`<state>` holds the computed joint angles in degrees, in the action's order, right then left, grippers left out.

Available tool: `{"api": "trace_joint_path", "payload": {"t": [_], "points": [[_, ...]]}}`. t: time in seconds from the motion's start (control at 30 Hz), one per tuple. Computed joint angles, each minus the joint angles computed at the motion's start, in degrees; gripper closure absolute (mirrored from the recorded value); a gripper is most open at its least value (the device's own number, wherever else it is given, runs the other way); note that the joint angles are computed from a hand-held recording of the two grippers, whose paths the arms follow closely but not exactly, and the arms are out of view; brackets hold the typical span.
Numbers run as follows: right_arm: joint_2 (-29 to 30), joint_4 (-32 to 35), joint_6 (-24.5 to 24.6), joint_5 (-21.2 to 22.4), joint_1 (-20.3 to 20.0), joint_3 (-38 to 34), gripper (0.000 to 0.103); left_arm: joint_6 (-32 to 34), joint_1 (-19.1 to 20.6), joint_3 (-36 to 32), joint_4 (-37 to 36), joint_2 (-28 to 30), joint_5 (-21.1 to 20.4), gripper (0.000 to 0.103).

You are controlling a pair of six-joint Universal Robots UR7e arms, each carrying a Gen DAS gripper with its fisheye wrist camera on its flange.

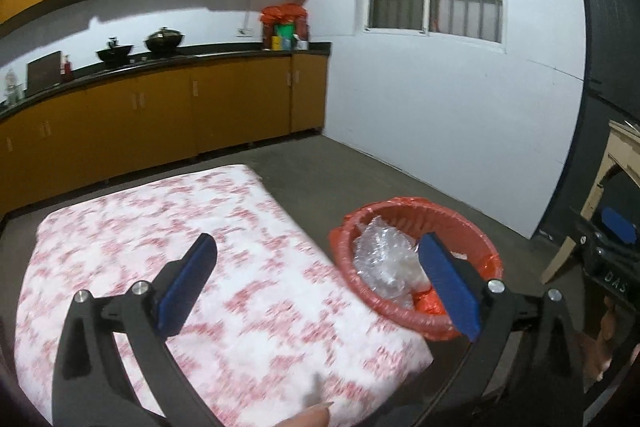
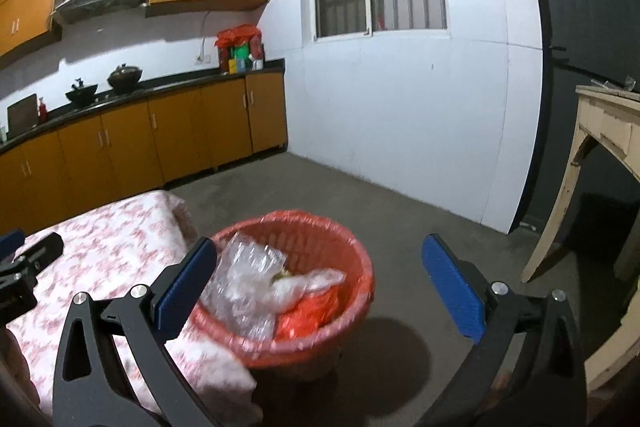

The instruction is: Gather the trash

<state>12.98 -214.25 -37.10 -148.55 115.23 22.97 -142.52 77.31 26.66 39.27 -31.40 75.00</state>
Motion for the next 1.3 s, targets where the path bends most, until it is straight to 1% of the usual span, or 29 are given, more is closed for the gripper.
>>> {"api": "trace_joint_path", "payload": {"t": [0.07, 0.13, 0.23, 0.33, 0.4, 0.47, 0.57, 0.7, 0.83, 0.97, 1.3], "points": [[-1.66, -1.00, 1.28, -0.14, 0.42, 3.93, 0.002, 0.35, 0.18, 6.63, -3.86, -3.94, -0.55, 0.004], [-2.37, -1.98, 1.57, -0.19, 0.87, 5.96, 0.002, 0.92, 0.23, 12.95, -7.88, -7.63, -1.24, 0.004], [-2.37, -3.42, 0.90, -0.26, 1.68, 7.28, 0.002, 1.48, 0.38, 19.18, -11.48, -11.58, -1.98, 0.004], [0.23, -3.57, -2.15, -1.08, 2.52, 3.19, 0.002, 2.09, 0.41, 24.08, -14.43, -14.63, -2.19, 0.004], [2.28, -4.35, -5.18, -1.07, 3.09, -0.02, 0.002, 2.85, 0.34, 27.57, -16.80, -16.74, -2.56, 0.004], [2.98, -5.63, -6.94, -0.66, 3.51, -0.34, 0.002, 3.39, 0.30, 30.35, -18.57, -18.48, -2.87, 0.004], [4.18, -6.37, -8.77, -0.09, 3.99, -1.69, 0.002, 3.34, 0.40, 33.11, -19.92, -20.29, -3.38, 0.004], [5.62, -6.75, -10.90, 0.17, 4.51, -3.28, 0.002, 1.44, 0.87, 34.72, -19.62, -21.76, -3.72, 0.004], [7.31, -6.84, -12.83, 0.16, 4.99, -5.50, 0.002, 0.79, 1.22, 37.20, -20.95, -23.46, -4.43, 0.004], [8.16, -6.11, -13.09, 0.11, 5.40, -6.25, 0.002, 0.79, 1.49, 39.52, -22.32, -25.02, -4.72, 0.004], [7.84, -6.32, -11.89, -0.43, 5.97, -3.86, 0.002, 0.35, 2.09, 42.52, -23.88, -26.97, -5.51, 0.004]]}}
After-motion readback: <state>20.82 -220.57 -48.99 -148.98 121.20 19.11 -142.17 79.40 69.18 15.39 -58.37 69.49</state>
